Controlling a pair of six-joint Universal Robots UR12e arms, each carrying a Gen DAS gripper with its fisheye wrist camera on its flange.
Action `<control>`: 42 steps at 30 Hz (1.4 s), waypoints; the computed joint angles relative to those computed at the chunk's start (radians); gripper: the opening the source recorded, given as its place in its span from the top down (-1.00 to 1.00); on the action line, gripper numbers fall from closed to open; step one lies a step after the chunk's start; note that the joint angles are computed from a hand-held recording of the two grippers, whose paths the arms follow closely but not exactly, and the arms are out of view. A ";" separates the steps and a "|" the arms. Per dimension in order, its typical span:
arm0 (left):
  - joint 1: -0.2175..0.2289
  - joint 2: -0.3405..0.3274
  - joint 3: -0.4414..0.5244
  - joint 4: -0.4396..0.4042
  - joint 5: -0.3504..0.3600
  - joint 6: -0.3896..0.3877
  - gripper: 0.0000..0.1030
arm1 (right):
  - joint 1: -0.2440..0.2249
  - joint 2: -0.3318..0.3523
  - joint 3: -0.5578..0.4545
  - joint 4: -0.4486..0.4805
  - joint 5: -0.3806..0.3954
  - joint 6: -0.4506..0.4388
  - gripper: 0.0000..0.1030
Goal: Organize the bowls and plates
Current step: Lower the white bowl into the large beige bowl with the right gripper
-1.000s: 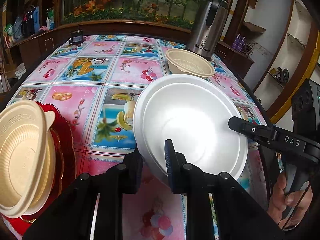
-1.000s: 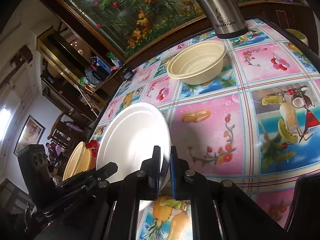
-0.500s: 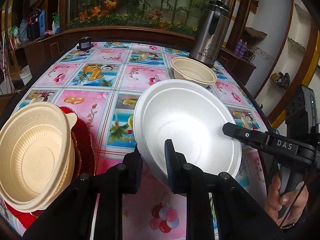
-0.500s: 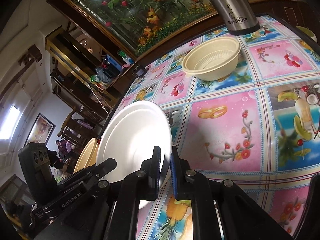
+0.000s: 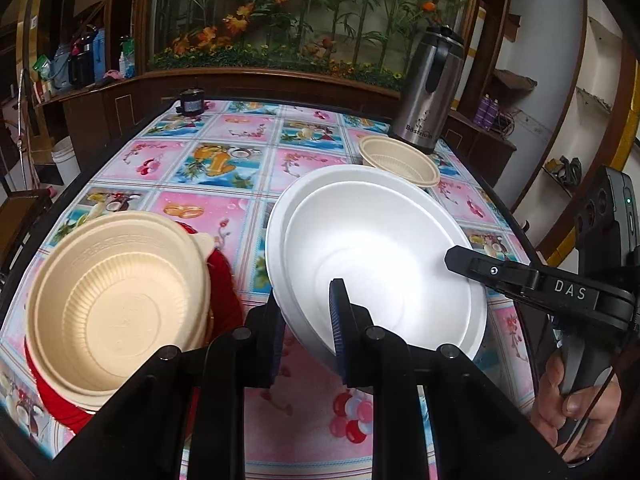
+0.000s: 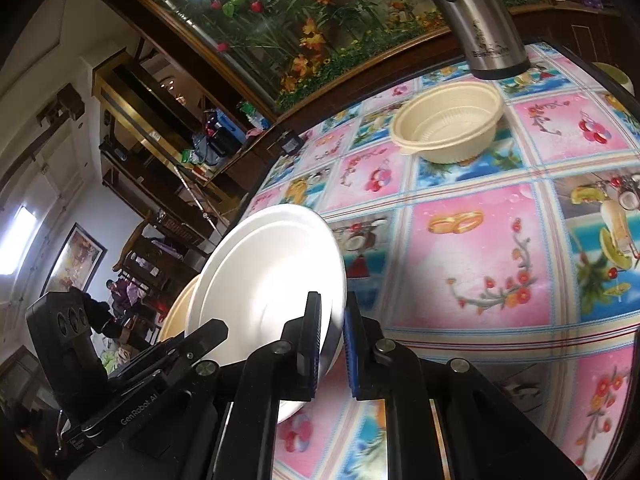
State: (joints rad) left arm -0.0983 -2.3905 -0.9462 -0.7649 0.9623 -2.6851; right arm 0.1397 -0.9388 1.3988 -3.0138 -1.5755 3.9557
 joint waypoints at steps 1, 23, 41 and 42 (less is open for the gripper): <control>0.003 0.000 0.002 0.003 -0.003 -0.008 0.65 | 0.002 0.002 -0.008 0.003 -0.001 -0.005 0.76; 0.076 -0.014 0.031 0.138 -0.055 -0.178 0.65 | 0.051 0.084 -0.255 0.187 0.023 -0.132 0.75; 0.113 -0.079 0.139 0.046 -0.025 -0.264 0.64 | 0.069 0.213 -0.529 0.465 0.111 -0.174 0.74; 0.113 -0.081 0.141 0.041 -0.022 -0.264 0.64 | 0.070 0.219 -0.536 0.475 0.119 -0.172 0.74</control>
